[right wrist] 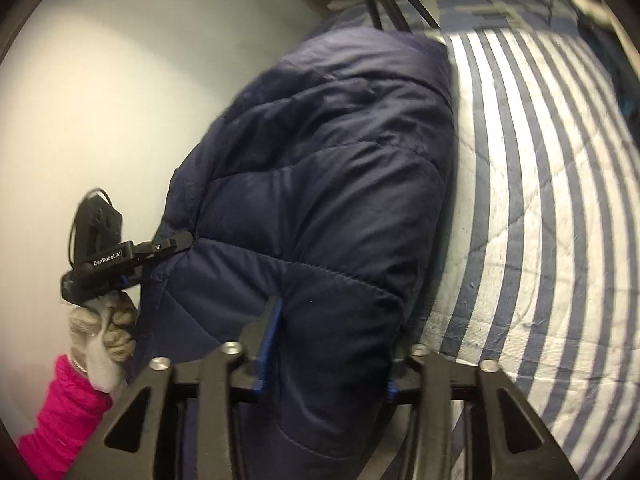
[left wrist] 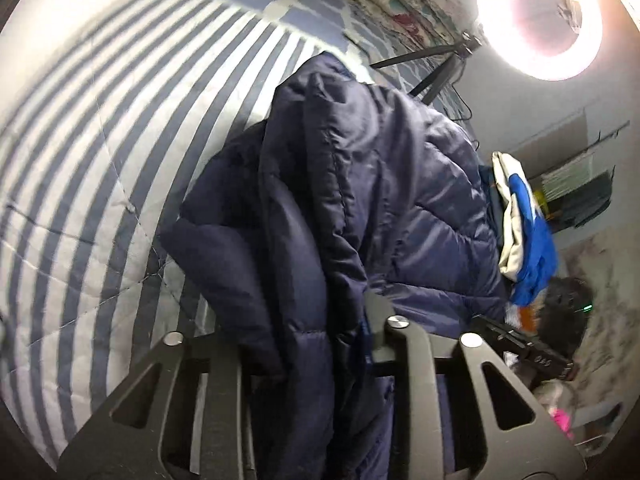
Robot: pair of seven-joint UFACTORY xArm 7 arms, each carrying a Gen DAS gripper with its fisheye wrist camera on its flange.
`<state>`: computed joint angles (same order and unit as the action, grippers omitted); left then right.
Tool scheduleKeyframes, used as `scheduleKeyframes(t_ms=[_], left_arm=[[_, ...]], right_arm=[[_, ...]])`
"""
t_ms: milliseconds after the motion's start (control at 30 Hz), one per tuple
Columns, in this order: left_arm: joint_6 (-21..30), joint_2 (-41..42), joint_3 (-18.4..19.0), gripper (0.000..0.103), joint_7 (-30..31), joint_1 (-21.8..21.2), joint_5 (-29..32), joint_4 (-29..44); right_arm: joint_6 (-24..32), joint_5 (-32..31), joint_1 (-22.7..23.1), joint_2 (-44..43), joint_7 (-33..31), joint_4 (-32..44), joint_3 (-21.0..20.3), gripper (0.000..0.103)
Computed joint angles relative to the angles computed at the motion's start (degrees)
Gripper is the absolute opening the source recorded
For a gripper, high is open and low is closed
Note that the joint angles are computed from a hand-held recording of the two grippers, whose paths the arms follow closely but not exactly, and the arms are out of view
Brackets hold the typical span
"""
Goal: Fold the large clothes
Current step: 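Grasp the folded jacket's end with both grippers, then lift the jacket end with both grippers and fold it over in half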
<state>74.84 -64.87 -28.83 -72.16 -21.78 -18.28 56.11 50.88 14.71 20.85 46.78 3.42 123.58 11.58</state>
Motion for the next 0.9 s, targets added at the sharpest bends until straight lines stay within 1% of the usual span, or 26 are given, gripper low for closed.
scheduleKeyframes(t_ms=[67,133,200,300,367,500,633,700,767,833,900], left_arm=[[2.47,2.61,-1.64,0.020,0.35,1.23,1.68,4.28],[4.68,4.68,-3.39,0.018,0.07,2.42,2.61,8.63],[5.59,6.38,-4.74,0.018,0.06,3.39,3.02,11.68],[6.67,8.33,-7.04,0.017,-0.79,5.01,3.12,16.24],[7.30,8.87,-8.22,0.017,-1.27,5.66,2.93,18.57],[9.30,12.79,-12.47,0.017,-1.19,9.64,3.55,27.36],[10.11,16.40,-16.55,0.017,-0.70,15.04,3.30,35.88],[10.67,18.55,-19.36,0.017,-0.31,19.12,3.03,41.37],[11.80,20.48,-22.47,0.017,0.53,23.97,2.52,47.13],[12.97,22.71,-26.82,0.017,1.37,30.39,1.87,54.37],[13.73,24.04,-30.42,0.017,2.01,36.33,0.67,60.22]], right_arm=[[1.58,-3.41,2.56,-0.06,1.49,2.26,-1.97,0.030],[3.47,-7.51,5.18,-0.80,2.78,3.46,-3.96,0.028],[4.74,-10.37,6.57,-2.12,3.16,3.22,-4.88,0.026],[4.96,-13.93,7.92,-6.91,3.36,-1.58,-5.63,0.025],[4.51,-15.38,7.88,-10.74,3.35,-5.86,-5.62,0.025],[2.89,-18.41,7.51,-19.24,4.04,-14.96,-5.52,0.025],[1.66,-21.41,6.72,-26.85,5.25,-22.21,-5.29,0.024],[1.04,-22.96,6.22,-30.45,6.14,-25.46,-5.07,0.024],[0.67,-24.63,5.64,-33.62,6.87,-28.08,-4.75,0.024],[0.65,-26.13,4.89,-36.65,7.26,-30.28,-4.39,0.024],[0.62,-27.47,3.78,-40.18,7.42,-32.73,-4.13,0.024]])
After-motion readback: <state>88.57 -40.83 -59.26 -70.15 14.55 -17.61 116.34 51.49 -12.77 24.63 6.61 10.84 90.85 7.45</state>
